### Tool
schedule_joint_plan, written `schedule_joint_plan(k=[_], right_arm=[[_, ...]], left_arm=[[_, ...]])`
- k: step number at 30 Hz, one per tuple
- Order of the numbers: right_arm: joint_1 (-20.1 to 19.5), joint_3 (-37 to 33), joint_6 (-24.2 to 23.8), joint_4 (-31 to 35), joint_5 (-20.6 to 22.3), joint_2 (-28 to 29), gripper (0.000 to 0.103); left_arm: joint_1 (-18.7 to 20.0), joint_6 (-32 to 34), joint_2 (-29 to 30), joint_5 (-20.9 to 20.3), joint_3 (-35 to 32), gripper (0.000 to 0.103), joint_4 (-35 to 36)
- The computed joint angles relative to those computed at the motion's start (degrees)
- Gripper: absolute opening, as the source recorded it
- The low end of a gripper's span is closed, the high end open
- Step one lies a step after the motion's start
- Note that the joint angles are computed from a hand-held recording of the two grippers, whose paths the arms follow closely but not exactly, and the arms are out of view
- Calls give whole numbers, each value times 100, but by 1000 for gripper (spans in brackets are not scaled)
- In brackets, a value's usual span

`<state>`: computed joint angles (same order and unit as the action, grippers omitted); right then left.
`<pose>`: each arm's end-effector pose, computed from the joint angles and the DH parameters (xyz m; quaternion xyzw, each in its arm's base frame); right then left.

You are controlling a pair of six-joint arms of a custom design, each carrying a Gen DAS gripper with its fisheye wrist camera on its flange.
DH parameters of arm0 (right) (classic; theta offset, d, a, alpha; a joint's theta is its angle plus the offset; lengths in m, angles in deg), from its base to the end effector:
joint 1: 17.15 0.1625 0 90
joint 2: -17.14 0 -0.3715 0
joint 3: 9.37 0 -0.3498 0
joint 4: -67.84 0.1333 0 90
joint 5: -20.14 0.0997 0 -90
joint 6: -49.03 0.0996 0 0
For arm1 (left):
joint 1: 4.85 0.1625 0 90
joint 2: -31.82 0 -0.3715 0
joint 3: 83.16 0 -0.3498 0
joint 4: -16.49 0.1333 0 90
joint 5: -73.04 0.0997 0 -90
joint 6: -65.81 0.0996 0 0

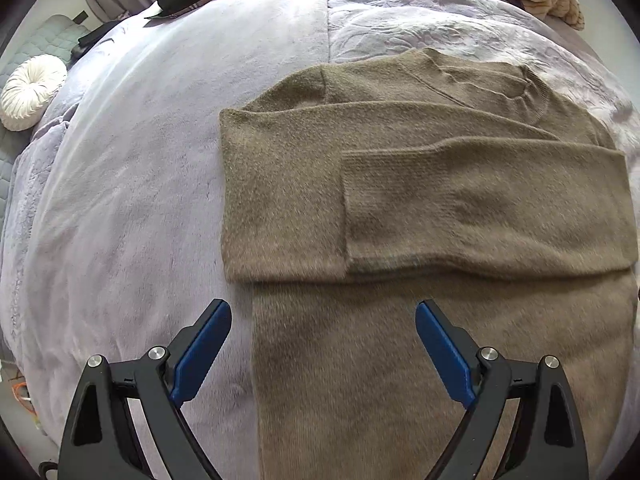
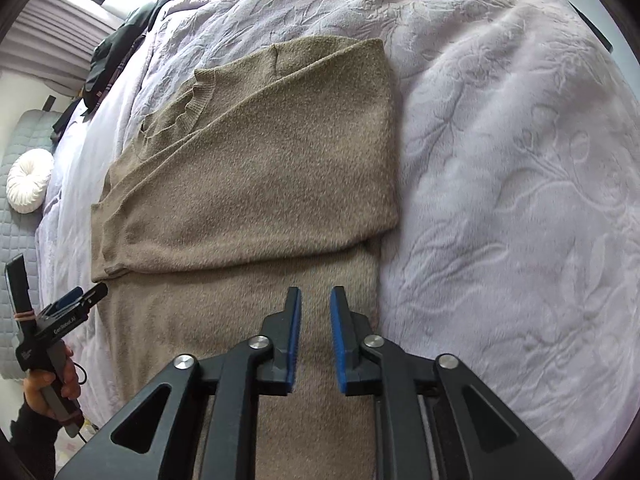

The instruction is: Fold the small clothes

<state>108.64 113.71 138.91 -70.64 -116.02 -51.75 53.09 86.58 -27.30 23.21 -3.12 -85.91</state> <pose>0.3018 -0.3135 0.1468 -0.4004 -0.8272 0.3274 0.2195 -0.1536 -0.6174 0.2664 0.4395 0.8275 0.0357 0.3477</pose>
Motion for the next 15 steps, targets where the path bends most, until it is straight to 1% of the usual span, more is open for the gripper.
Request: schedule_joint_plan(k=[2, 4, 9, 10, 11, 14, 15], right_arm=[[60, -58, 109, 95, -18, 33, 41], [130, -121, 216, 196, -48, 61, 49], [245, -224, 375, 252, -31, 130, 49], [262, -243, 409, 283, -29, 136, 53], [280, -269, 448, 311, -30, 152, 58], [326, -332, 527, 360, -49, 191, 65], [343, -362, 550, 394, -50, 206, 68]], left_arm=[[-27, -55, -96, -21, 57, 94, 127], [-53, -53, -190, -25, 119, 94, 220], [-100, -128, -387, -97, 196, 94, 555], [-109, -197, -436, -142, 207, 94, 641], [-76, -174, -379, -174, 37, 94, 751], [-86, -169, -422, -220, -21, 95, 809], [-100, -184, -452, -210, -14, 98, 816]])
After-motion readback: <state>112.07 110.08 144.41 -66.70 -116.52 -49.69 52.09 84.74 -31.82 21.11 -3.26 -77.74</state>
